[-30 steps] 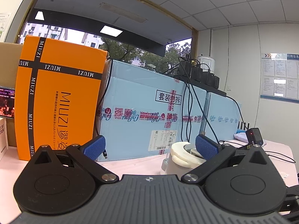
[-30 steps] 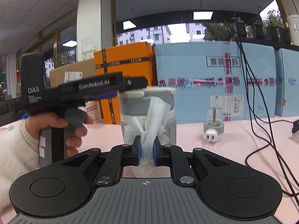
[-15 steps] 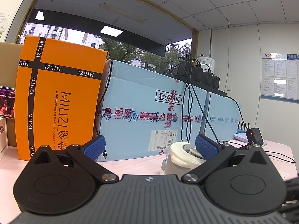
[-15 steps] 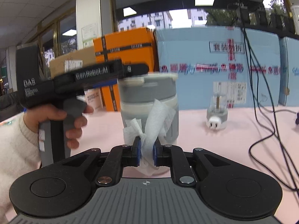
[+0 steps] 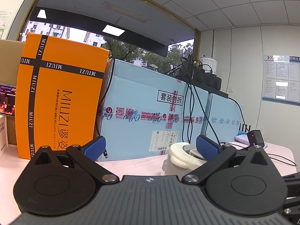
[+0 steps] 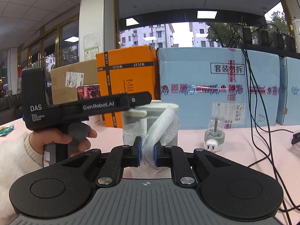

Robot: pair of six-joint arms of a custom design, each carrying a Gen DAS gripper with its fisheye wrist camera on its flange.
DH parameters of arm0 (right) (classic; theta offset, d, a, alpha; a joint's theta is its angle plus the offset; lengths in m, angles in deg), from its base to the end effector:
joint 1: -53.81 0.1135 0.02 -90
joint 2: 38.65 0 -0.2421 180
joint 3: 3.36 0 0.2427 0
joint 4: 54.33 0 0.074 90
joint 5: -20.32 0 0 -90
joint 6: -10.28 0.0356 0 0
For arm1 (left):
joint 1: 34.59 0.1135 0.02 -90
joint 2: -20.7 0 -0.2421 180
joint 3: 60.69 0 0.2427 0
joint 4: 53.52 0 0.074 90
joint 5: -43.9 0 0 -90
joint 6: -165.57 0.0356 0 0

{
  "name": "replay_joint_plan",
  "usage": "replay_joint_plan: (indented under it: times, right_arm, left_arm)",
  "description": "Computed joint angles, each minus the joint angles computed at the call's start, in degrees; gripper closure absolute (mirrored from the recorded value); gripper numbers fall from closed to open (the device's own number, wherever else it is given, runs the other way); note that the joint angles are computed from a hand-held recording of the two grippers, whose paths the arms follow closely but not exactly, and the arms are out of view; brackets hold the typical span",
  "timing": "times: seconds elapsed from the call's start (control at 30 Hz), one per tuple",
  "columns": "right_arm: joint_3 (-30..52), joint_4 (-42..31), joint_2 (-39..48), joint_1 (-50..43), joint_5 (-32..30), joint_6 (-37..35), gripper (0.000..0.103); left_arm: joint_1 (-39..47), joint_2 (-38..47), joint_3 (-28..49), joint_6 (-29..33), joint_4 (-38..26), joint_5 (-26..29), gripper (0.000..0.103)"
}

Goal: Clean container

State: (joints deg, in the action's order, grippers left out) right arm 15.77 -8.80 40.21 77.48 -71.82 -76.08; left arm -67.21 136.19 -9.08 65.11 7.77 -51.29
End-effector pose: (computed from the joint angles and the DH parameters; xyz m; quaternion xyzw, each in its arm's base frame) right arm 0.1843 0.0822 0.1145 -0.1485 0.7749 0.1593 0.5933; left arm 0.2884 -0.1808 0.1092 0.1081 0.7147 -0.2230 0.6540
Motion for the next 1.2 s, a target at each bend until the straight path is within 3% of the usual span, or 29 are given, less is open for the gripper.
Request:
replay_joint_plan:
  times: [0.4,0.77,1.2]
  right_arm:
    - [2.57,-5.13,5.67,-3.03,-5.33,1.03,0.091]
    - [0.05,-7.88,-9.81,-1.76,-3.53,0.55,0.091]
    - [2.62,-7.22,2.21,-3.66,-6.45,0.16,0.090]
  left_arm:
    - [0.01,0.36,0.16,-0.22,0.36,0.42,0.000]
    - [-0.10,0.40,0.16,-0.19,0.47,-0.07,0.000]
    - [-0.09,0.87,0.05,-0.75,1.21,0.45,0.000]
